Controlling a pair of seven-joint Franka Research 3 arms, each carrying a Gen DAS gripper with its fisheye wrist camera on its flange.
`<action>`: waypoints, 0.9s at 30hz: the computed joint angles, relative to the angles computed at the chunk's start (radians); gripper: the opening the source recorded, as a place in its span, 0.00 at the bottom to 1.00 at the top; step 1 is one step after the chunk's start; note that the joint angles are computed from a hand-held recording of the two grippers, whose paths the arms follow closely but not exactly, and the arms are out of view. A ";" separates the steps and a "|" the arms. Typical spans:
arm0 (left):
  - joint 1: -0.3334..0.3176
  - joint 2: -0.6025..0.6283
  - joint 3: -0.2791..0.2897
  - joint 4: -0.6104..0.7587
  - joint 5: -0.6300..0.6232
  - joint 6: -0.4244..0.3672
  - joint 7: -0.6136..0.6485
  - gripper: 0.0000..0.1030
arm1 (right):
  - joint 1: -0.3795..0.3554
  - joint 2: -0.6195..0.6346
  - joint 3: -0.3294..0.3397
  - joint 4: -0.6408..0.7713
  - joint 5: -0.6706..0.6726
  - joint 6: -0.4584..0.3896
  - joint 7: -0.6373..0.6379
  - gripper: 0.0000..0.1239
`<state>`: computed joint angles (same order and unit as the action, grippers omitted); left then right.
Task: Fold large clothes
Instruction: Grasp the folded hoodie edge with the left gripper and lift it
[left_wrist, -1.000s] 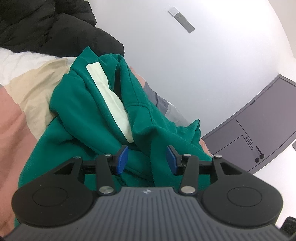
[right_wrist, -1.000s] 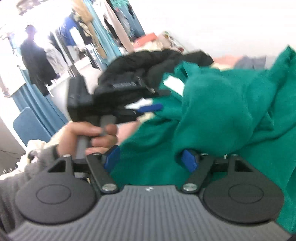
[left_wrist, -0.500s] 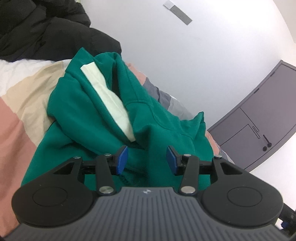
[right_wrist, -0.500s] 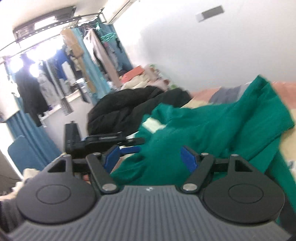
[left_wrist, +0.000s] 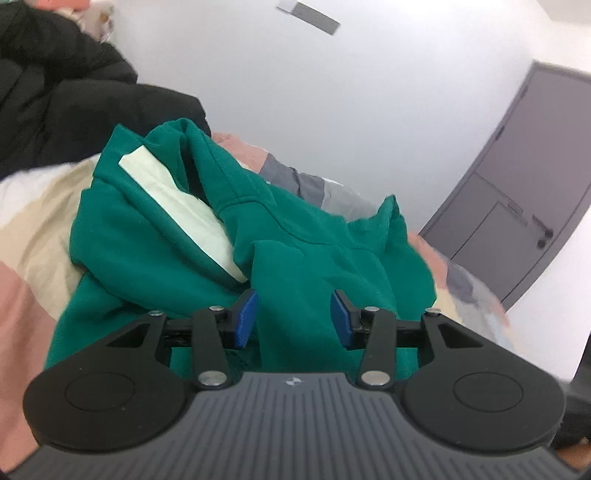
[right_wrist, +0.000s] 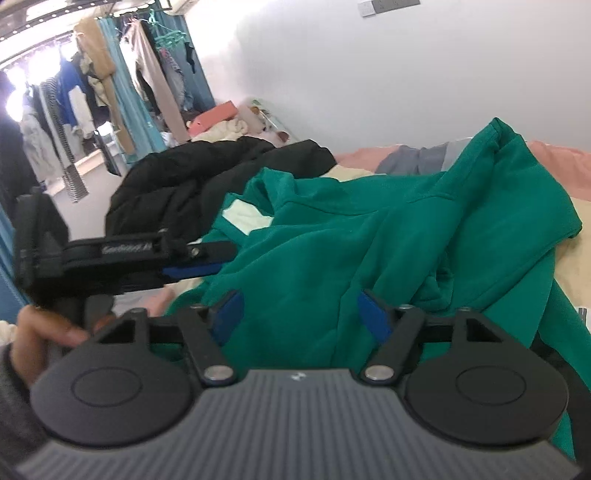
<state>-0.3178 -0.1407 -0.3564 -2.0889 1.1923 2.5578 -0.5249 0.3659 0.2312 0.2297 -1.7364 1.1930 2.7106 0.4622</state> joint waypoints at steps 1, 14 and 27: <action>0.001 0.002 0.002 0.000 -0.001 0.009 0.005 0.43 | 0.004 0.009 0.002 0.007 -0.001 0.010 -0.005 0.46; -0.047 0.146 0.034 0.083 -0.213 -0.010 0.351 0.24 | 0.033 0.133 -0.033 0.103 -0.372 -0.061 0.324 0.43; -0.094 0.169 0.057 0.115 -0.232 -0.088 0.364 0.25 | -0.023 0.154 0.016 0.122 -0.382 -0.091 0.356 0.43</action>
<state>-0.4120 0.0279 -0.2996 -1.9734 0.9604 2.4698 -0.1605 0.3424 0.3854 0.2455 -1.6144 0.8112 2.6196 0.8184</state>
